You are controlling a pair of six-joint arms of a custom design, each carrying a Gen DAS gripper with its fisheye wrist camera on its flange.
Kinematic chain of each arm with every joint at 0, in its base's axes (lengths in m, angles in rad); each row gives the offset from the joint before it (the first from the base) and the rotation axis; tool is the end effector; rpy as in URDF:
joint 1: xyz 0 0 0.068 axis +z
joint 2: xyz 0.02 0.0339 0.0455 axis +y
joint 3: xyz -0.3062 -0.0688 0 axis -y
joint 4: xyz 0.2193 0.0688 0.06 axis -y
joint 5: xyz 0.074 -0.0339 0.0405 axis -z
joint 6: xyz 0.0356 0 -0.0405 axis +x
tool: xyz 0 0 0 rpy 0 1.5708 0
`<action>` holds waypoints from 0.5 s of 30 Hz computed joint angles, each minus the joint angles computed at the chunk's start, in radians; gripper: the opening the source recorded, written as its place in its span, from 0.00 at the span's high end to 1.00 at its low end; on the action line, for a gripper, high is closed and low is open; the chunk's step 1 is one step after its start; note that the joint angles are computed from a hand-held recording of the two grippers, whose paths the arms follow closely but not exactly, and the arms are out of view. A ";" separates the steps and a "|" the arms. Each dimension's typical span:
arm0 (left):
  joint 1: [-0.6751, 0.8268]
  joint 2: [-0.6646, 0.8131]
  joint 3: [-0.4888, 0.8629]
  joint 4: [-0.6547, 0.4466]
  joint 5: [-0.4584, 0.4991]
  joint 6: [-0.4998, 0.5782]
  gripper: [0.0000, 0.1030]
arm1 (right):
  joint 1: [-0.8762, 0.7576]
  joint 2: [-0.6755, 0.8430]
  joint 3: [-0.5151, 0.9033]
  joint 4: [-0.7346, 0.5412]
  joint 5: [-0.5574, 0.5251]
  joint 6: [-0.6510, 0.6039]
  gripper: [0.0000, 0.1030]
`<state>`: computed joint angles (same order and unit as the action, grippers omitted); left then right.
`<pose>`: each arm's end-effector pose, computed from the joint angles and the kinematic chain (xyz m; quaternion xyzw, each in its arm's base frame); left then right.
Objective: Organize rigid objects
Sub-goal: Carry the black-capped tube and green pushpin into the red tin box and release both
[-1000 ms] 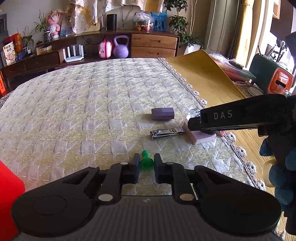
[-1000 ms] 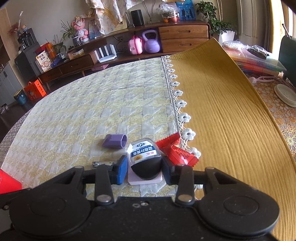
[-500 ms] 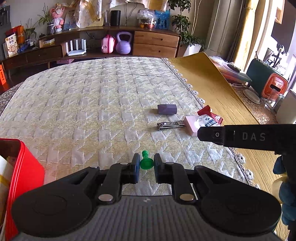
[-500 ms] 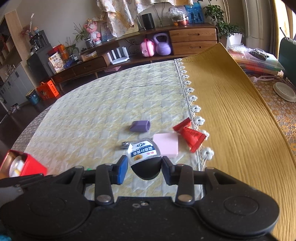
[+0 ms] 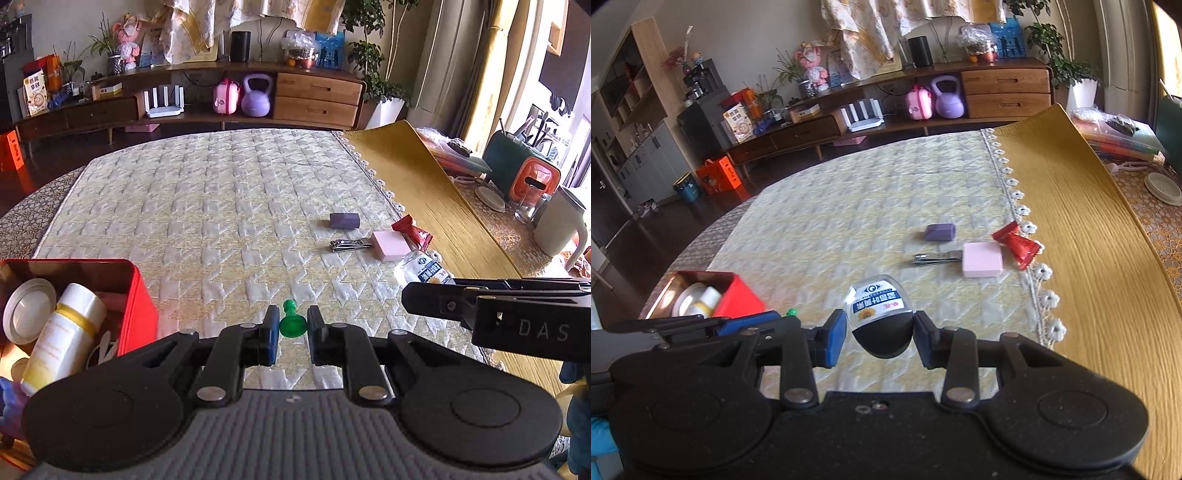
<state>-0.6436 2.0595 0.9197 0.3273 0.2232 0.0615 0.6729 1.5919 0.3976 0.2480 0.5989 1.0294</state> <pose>0.3030 -0.2371 0.1307 0.3575 0.8522 -0.2047 0.3227 0.1872 0.1235 0.1539 0.2504 0.8788 0.0357 0.4046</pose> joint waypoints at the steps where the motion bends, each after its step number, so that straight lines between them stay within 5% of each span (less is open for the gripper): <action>1: 0.010 -0.015 -0.014 0.003 0.004 0.006 0.85 | 0.019 0.000 0.017 -0.021 0.009 0.009 0.63; 15: 0.234 -0.154 -0.099 -0.017 0.100 0.100 0.85 | 0.179 0.126 0.297 -0.185 0.046 -0.005 0.63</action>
<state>-0.4092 1.9054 0.8206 0.3099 0.3232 0.1616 0.8518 1.7175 0.6950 0.0630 0.6446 1.0242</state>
